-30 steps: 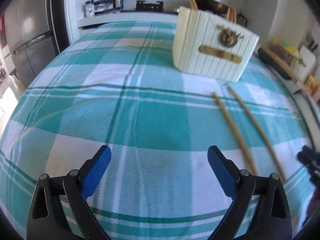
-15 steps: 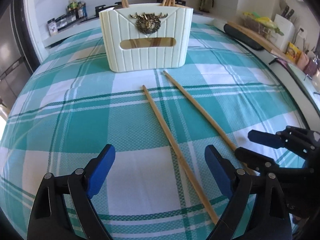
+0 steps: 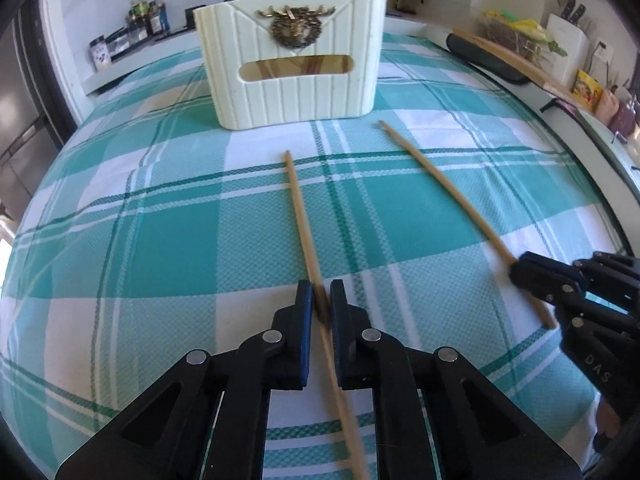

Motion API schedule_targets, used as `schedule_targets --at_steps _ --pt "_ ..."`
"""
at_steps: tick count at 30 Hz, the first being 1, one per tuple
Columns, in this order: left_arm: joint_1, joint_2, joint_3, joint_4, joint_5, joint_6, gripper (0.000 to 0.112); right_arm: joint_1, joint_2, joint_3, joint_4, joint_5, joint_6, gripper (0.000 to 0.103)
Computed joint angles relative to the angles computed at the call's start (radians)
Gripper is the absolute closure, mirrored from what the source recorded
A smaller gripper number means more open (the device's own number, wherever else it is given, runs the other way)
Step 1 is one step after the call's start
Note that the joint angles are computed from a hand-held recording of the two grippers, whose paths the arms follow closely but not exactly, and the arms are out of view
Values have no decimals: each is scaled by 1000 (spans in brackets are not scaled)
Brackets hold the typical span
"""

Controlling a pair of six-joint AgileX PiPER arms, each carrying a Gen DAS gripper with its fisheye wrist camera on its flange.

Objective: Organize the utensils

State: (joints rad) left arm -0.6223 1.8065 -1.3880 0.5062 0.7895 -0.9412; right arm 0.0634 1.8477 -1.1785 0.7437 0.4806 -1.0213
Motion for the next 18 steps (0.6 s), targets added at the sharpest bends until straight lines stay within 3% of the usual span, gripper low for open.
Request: schedule_targets --at_steps 7,11,12,14,15,16,18 --pt "92 -135 189 50 -33 -41 106 -58 -143 219 -8 -151 23 96" --pt "169 -195 263 -3 -90 2 103 -98 -176 259 11 -160 -14 95" --pt "190 -203 271 -35 -108 36 94 -108 -174 256 44 -156 -51 92" --pt "216 -208 271 -72 -123 81 65 -124 -164 233 70 -117 -86 72" --pt "222 -205 267 -70 -121 87 45 -130 -154 219 100 -97 -119 60" --pt "226 -199 260 -64 -117 94 39 -131 -142 200 106 -80 -128 58" --pt "233 -163 226 -68 -88 132 39 -111 -102 145 16 -62 -45 58"
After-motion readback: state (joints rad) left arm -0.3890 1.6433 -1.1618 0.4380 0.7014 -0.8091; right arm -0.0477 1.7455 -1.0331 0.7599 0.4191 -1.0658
